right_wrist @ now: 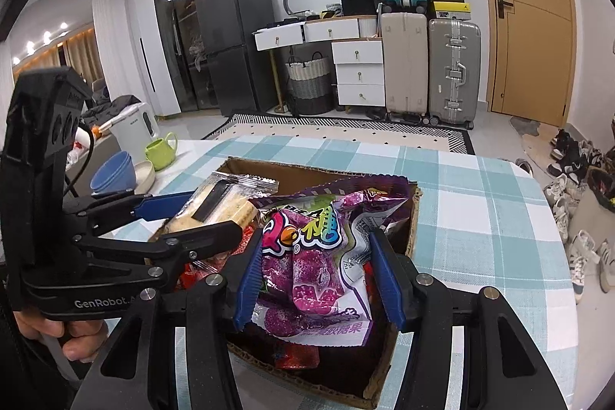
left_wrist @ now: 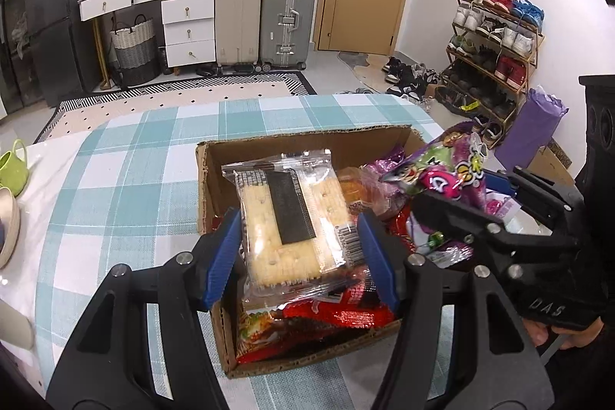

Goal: Organize snacks
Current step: 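Carry both packets over the box and open both grippers to drop them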

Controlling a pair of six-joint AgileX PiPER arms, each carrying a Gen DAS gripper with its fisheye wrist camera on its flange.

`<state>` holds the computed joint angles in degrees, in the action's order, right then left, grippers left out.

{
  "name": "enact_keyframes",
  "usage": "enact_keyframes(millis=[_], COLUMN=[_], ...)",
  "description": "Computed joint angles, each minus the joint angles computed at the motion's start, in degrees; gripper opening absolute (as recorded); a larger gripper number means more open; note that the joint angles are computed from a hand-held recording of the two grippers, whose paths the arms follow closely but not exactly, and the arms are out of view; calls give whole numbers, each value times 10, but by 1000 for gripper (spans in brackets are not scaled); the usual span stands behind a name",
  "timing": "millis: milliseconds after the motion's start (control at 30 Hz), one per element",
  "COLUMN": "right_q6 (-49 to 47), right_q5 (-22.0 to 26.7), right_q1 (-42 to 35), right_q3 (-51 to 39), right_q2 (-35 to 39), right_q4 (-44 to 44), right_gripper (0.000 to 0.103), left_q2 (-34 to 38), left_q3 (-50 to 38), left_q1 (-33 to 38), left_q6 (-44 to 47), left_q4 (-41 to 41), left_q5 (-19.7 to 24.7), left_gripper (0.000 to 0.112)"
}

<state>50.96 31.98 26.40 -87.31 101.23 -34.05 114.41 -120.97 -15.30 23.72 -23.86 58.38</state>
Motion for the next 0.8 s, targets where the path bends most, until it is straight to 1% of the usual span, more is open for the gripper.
enact_keyframes(millis=[400,567,633,733,800], right_q6=[-27,-34,-48,-75,-69], right_q5=[-2,7,1,-5,-3], right_q1=[-21,-18,-22,-28,-25], right_q3=[-16,-27,-22,-18,-13], right_q2=[22,30,25,19,12], right_q4=[12,9,25,56,50], right_gripper=[53,54,54,57,63], left_q2=[46,35,34,35,33], left_q3=[-41,-9,-4,-12,-10], left_q1=[9,4,2,3,2], left_q6=[9,20,20,10,7], left_q4=[-16,-14,-9,-8,-3], left_q5=[9,-15,-21,-9,-12], left_gripper=[58,59,59,59,59])
